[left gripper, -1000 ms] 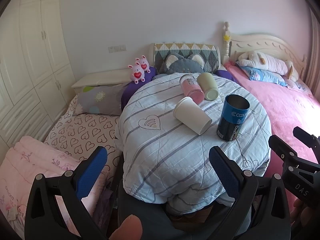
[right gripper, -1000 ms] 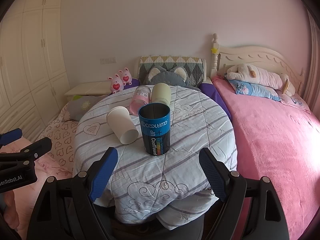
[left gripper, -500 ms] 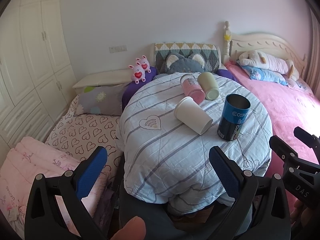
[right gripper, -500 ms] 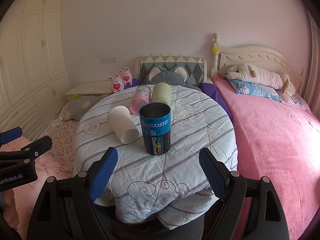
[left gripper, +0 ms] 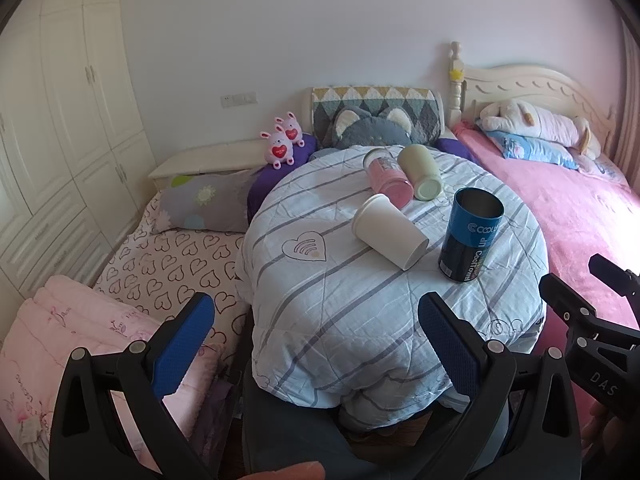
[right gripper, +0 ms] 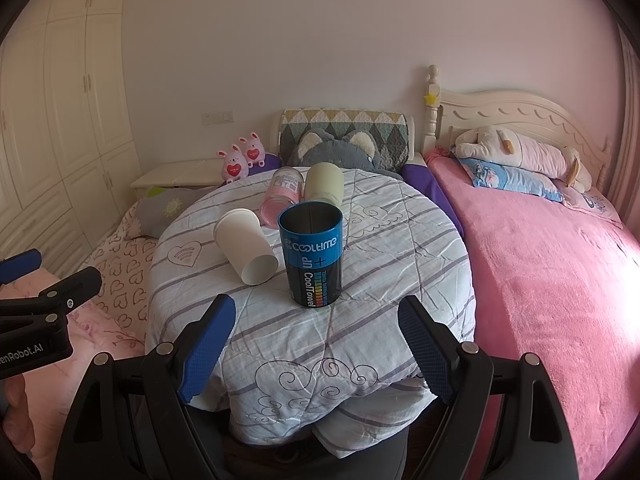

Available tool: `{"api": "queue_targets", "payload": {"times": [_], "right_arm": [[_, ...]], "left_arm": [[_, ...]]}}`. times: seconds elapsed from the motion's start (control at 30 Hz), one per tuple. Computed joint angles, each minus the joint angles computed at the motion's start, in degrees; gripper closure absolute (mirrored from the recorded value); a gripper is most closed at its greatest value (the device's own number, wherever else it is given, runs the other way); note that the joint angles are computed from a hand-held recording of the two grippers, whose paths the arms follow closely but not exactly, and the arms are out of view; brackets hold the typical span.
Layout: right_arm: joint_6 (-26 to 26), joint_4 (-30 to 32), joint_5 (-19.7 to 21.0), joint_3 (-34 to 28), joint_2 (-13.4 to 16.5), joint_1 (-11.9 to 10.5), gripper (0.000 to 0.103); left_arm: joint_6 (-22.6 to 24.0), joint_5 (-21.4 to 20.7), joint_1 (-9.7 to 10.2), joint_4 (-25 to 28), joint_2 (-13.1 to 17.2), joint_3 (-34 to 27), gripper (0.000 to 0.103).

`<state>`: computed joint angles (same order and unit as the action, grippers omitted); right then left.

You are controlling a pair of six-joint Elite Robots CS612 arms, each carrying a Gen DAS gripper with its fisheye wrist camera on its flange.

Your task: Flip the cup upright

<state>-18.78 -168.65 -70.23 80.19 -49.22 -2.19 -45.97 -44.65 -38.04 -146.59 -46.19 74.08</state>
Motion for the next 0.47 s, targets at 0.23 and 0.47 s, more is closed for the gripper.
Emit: {"api": "queue_targets", "payload": {"times": [0.23, 0.47], "right_arm": [[0.0, 0.0, 0.0, 0.0, 0.0, 0.0, 0.018], [0.0, 0.0, 0.0, 0.0, 0.0, 0.0, 0.018]], "left_arm": [[0.0, 0.0, -0.04, 0.0, 0.0, 0.0, 0.0], [0.3, -0.5, -0.09, -0.9, 0.0, 0.1, 0.0]]}}
